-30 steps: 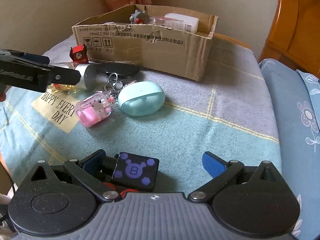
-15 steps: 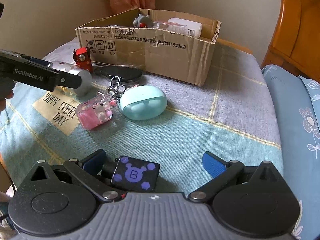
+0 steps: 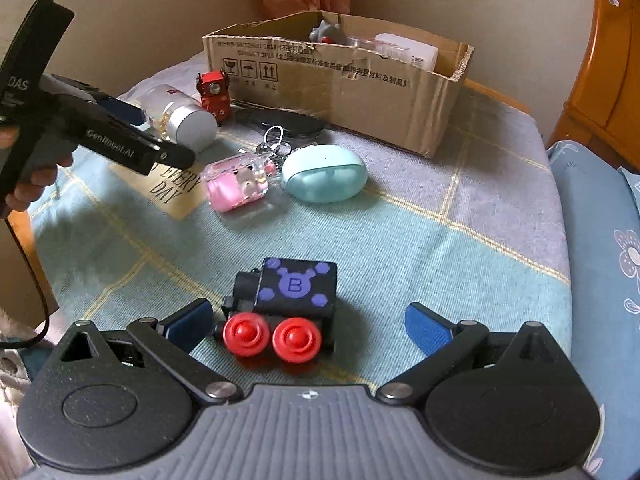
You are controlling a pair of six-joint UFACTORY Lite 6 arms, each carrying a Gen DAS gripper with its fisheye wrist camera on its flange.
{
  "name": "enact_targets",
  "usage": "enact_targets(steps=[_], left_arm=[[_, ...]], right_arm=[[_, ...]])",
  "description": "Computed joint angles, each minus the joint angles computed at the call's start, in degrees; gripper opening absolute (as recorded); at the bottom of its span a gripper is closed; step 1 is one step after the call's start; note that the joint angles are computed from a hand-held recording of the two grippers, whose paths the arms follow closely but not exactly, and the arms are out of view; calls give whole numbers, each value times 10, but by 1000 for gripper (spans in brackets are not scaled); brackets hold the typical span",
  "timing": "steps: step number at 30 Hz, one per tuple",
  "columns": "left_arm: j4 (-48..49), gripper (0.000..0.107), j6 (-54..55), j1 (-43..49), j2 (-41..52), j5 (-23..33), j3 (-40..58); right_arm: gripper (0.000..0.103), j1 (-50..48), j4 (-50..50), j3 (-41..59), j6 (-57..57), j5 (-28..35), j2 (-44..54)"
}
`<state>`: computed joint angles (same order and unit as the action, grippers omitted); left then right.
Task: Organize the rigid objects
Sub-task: 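Grasp the yellow capsule bottle with the left tool while the right tool grasps the black toy robot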
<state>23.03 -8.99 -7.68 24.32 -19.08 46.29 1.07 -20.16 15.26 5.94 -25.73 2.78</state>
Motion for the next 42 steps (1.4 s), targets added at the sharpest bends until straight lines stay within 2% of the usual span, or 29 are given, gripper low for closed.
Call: enact_targets(steps=[4,14,19,27,30,34,36,42], left_arm=[[106,102,-109,20,13,1,17],[138,102,-114,29,36,-24,36],[162,102,-138,27,46,-11,57],[151,102,-126,22,37,-11,64],[169,99,-142,23,34,-11,64],[170,98,-143,22,28,-13,62],[182,93,-155,23,28,-14,63],[205,93,-179,23,27,-5,70]], right_arm=[[103,17,1,4,13,34,-15],[103,75,86,18,-19,57,-10],[103,90,117,25,-35,66,-7],[86,92,113,27,-37,83,-24],[77,92,129,27,-54,85,-30],[60,85,131,28,-53,95,-39],[58,83,126,29,-47,99,-41],[57,79,133,27,-54,102,-46]])
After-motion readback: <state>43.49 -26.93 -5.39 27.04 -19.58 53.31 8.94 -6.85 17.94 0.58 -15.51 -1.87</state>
